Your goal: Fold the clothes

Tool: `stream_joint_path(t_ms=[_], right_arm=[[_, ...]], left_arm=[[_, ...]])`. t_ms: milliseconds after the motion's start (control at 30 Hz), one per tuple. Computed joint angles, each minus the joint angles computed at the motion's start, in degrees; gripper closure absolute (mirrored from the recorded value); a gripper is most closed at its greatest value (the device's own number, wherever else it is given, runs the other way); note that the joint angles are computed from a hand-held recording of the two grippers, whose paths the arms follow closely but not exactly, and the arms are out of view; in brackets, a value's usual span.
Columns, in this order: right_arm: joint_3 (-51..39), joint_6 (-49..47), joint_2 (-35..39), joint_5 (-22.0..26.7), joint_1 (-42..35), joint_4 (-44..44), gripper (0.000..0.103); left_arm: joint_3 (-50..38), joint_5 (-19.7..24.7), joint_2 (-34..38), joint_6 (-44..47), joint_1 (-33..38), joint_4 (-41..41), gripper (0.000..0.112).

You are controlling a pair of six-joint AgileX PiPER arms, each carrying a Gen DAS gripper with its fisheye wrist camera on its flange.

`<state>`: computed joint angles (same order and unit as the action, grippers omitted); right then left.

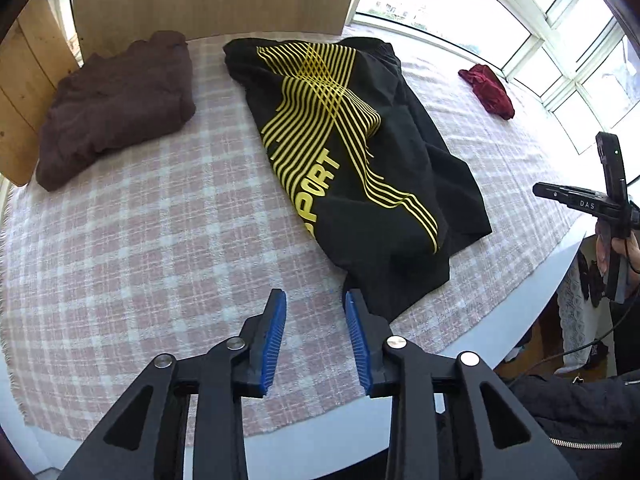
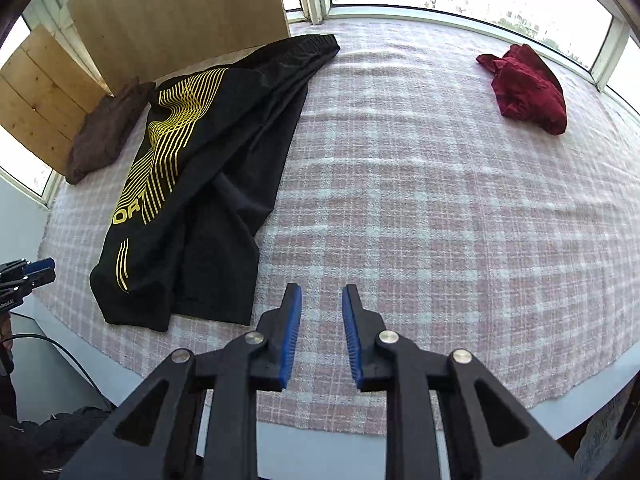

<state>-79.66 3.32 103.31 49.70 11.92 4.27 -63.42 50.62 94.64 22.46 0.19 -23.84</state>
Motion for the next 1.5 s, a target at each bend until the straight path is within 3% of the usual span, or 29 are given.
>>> stream_joint_path(t_ms=[67, 267, 333, 367, 433, 467, 500, 533, 700, 867, 1000, 1167, 1233, 1333, 1467, 1500], right_arm=[[-0.7, -1.2, 1.9, -0.5, 2.3, 0.1, 0.064], [-5.9, -1.0, 10.1, 0.6, 6.3, 0.3, 0.064], [-7.0, -0.2, 11.8, 0.2, 6.8, 0.0, 0.064], [-6.9, -0.5, 12.2, -0.6, 6.7, 0.8, 0.064], [-7.1, -2.3, 12.7, -1.3, 6.1, 3.7, 0.064], [-7.3, -3.8, 13.2, -1.0, 5.4, 6.1, 0.067], [-7.6, -5.2, 13.6, -0.7, 4.7, 8.6, 0.087], [-8.5, -6.1, 14.5, 0.6, 4.4, 9.8, 0.1], [-7.0, -6.8, 12.5, -0.6, 4.3, 9.1, 0.101], [-6.2, -5.1, 7.5, 0.9, 2.8, 5.0, 0.101], [-6.1, -2.1, 2.2, 4.0, 1.3, -2.8, 0.101], [-4.6, -0.2, -3.4, 11.4, -1.7, -8.3, 0.101], [-1.8, 0.3, -4.3, 14.8, -2.7, -8.6, 0.1], [1.9, -3.1, -4.8, 17.0, -3.9, -4.6, 0.096], [-3.2, -3.1, -4.2, 18.3, -4.3, -5.7, 0.092], [-6.4, -2.9, -3.0, 18.3, -4.2, -6.8, 0.082]], left_arm=[[0.2, -0.9, 2.8, -0.4, -2.8, -2.8, 0.054], [-1.4, -3.9, 7.9, -3.7, -7.6, -3.2, 0.049], [-1.5, -5.0, 8.8, -3.4, -7.4, -4.7, 0.053], [-1.6, -5.4, 9.2, -3.5, -7.3, -5.1, 0.058], [-2.3, -5.7, 10.3, -2.8, -7.5, -4.9, 0.085], [-2.2, -5.7, 10.5, -2.0, -7.5, -5.5, 0.104], [-2.2, -5.7, 10.7, -1.2, -7.5, -6.2, 0.109], [-2.1, -5.8, 10.8, -0.4, -7.5, -6.9, 0.109], [-1.0, -6.0, 9.3, 2.4, -4.9, -10.9, 0.11], [-2.3, -5.8, 5.1, 0.1, -0.9, -6.3, 0.11], [-4.8, -2.3, 1.8, 0.9, 5.7, -2.9, 0.11], [-4.7, 3.7, -1.2, 3.2, 12.5, 0.8, 0.109], [-3.6, 6.5, -0.1, 4.0, 13.8, 3.1, 0.105], [-1.9, 7.3, 1.1, 2.3, 15.1, 7.7, 0.102], [-8.0, 8.9, 2.5, 1.6, 16.4, 6.5, 0.092], [-10.9, 9.2, 3.8, 1.7, 15.0, 5.6, 0.083]])
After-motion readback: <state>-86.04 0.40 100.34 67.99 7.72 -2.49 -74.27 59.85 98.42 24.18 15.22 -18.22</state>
